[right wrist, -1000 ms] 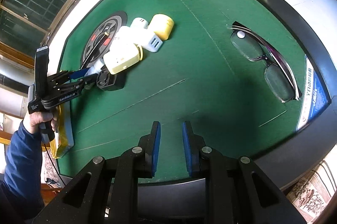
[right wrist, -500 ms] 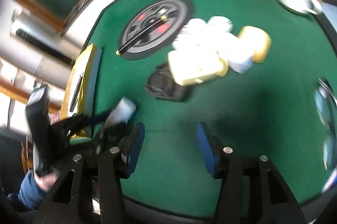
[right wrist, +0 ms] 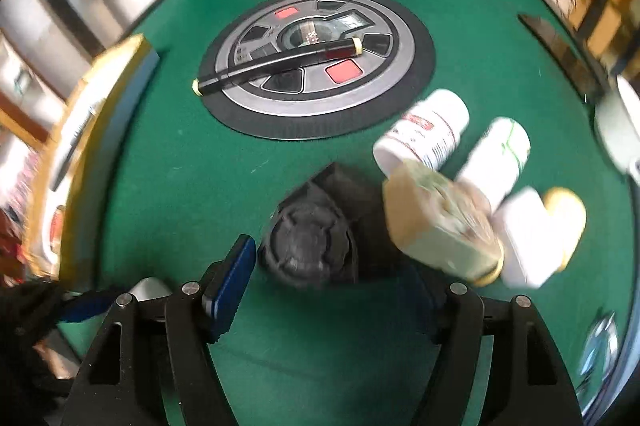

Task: Organize rigid objects
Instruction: 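Grasp the black plastic cover with the right gripper while the left holds the bottle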

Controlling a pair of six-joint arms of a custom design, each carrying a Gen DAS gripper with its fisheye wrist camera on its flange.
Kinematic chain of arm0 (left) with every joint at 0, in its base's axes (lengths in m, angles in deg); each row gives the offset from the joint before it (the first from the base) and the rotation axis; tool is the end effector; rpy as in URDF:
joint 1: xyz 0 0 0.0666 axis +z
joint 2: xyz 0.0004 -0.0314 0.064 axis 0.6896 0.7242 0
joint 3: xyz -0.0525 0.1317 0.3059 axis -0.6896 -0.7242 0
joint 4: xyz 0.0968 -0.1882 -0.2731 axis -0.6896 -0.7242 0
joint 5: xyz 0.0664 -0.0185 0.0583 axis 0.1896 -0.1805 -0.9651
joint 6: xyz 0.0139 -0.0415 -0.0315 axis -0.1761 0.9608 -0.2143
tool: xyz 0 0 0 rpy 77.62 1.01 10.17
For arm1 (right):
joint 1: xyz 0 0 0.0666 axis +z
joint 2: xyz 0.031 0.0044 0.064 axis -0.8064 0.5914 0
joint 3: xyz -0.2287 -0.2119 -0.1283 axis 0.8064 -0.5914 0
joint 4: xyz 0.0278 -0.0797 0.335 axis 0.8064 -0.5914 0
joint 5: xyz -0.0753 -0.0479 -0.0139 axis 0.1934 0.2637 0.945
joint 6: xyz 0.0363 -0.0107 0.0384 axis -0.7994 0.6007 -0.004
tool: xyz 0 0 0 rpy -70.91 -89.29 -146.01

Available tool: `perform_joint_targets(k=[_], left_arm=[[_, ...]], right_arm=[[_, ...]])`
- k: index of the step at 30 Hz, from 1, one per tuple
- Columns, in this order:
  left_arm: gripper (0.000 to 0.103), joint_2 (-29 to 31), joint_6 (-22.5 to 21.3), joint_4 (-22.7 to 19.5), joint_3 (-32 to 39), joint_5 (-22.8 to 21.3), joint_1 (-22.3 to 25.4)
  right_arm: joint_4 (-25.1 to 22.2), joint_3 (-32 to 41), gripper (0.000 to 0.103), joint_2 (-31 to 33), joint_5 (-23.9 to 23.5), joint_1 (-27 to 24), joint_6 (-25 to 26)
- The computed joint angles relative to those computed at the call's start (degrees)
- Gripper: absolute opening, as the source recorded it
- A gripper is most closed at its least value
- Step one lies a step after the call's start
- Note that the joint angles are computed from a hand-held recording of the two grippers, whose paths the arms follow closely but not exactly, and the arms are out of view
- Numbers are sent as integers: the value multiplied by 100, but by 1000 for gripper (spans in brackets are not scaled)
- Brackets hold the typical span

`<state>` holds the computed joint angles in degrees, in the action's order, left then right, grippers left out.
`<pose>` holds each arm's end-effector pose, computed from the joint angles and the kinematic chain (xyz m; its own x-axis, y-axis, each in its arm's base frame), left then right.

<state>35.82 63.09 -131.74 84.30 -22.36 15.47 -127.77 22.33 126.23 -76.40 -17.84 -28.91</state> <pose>0.4140 -0.2307 0.3218 -0.6265 0.6588 -0.4165 0.7484 0.6577 -0.0856 0.3870 0.2698 0.3166 -0.8896 0.2596 -0.3758 0.2361 0.9657 0.1083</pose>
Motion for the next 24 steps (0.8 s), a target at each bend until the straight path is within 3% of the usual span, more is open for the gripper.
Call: perform_joint_targets(k=[7,15,24], left_arm=[[36,88,54,-81,-7,142,5],[32,59,57,187,-110,37,-50],[32,15,123,161,-89,167,-14]], right_arm=[[363,-598,65,-487,-459,52,-302],[520,-1429,65,-1360,-482,599,-1107],[496,-1689,65,-1640,-355,853,-1672]])
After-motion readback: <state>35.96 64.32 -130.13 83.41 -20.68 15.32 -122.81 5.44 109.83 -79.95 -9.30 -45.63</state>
